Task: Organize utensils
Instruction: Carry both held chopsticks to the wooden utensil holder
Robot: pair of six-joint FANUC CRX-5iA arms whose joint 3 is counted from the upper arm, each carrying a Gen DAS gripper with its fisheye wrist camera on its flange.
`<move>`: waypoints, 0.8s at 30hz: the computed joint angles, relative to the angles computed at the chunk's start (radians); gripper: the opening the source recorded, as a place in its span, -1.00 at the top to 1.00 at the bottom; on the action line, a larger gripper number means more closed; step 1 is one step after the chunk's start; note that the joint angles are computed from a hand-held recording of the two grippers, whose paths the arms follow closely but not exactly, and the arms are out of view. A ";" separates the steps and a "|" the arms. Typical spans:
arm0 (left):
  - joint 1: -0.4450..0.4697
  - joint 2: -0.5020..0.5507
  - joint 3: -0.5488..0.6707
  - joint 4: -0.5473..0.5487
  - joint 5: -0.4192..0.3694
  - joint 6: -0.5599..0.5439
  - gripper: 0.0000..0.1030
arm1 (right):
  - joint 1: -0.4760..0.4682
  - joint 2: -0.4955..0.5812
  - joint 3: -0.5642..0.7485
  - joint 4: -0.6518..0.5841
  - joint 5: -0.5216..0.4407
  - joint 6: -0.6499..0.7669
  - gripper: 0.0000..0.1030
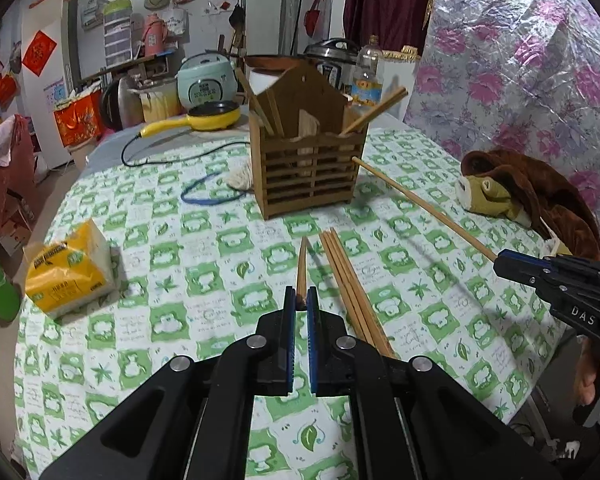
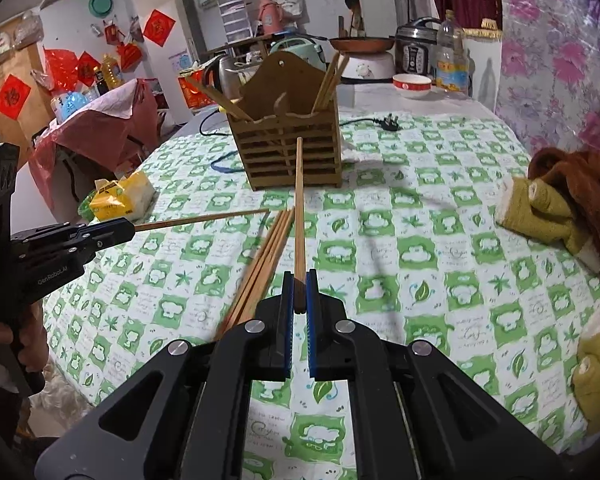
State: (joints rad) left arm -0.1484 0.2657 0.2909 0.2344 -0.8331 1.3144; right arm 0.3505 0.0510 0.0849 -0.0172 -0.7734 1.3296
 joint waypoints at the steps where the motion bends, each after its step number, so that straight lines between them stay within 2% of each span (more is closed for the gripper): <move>1: 0.001 0.001 0.005 0.003 0.003 -0.004 0.89 | -0.001 0.001 0.006 -0.001 -0.001 0.003 0.87; 24: 0.001 0.013 0.083 0.023 0.028 -0.056 0.89 | -0.024 0.018 0.116 -0.064 -0.043 0.102 0.87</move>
State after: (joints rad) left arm -0.1476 0.2784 0.3743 0.2577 -0.8050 1.2585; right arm 0.3263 0.0688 0.2011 -0.0809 -0.8167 1.4318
